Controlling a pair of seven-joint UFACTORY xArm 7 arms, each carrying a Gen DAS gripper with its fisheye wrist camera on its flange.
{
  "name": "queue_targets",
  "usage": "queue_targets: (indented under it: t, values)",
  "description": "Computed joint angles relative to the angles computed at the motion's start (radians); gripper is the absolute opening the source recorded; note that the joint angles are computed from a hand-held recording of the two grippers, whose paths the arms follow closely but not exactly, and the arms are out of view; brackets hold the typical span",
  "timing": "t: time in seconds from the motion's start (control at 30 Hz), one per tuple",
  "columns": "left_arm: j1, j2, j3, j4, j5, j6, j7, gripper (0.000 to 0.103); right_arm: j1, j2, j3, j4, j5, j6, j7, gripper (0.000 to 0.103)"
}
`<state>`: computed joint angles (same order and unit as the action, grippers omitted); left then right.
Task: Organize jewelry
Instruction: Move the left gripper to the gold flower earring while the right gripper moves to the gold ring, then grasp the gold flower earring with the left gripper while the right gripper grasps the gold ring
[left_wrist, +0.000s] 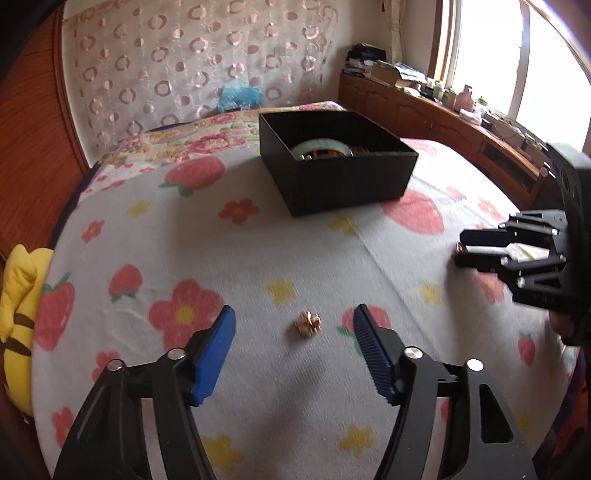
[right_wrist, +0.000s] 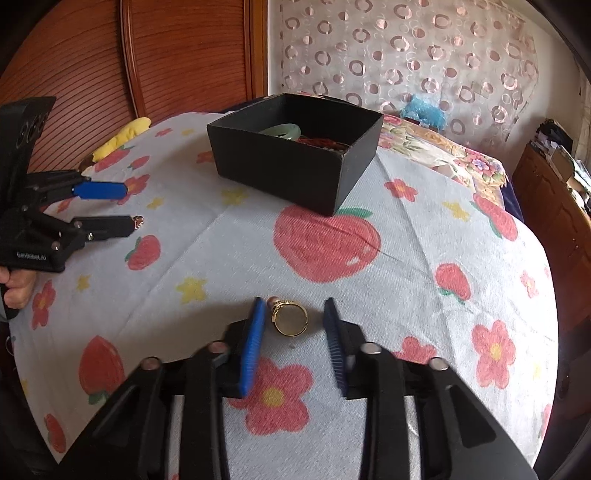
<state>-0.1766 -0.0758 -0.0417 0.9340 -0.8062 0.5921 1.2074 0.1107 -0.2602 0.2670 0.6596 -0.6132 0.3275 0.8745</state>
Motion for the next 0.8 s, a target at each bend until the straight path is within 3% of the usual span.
queue_targets:
  t: [0.23, 0.37, 0.53, 0.6, 0.8]
  values:
    - [-0.005, -0.006, -0.001, -0.022, -0.005, -0.012, 0.019, 0.053, 0.003, 0.003, 0.005, 0.013, -0.021, 0.027, 0.014, 0.022]
    - [-0.01, -0.012, -0.002, -0.035, -0.004, -0.036, 0.027, 0.045, 0.001, 0.0, 0.006, 0.016, -0.036, 0.029, 0.031, 0.022]
    - [-0.013, -0.012, 0.002, -0.023, 0.002, -0.021, 0.023, 0.027, -0.001, -0.004, 0.008, 0.025, -0.052, 0.023, 0.051, 0.022]
    - [-0.013, -0.014, 0.003, -0.02, 0.005, -0.008, 0.028, 0.015, -0.001, -0.003, 0.008, 0.03, -0.053, 0.023, 0.051, 0.022]
    - [-0.011, -0.012, 0.007, -0.01, -0.021, 0.019, 0.045, 0.014, 0.0, 0.001, 0.01, 0.041, -0.064, 0.021, 0.059, 0.022]
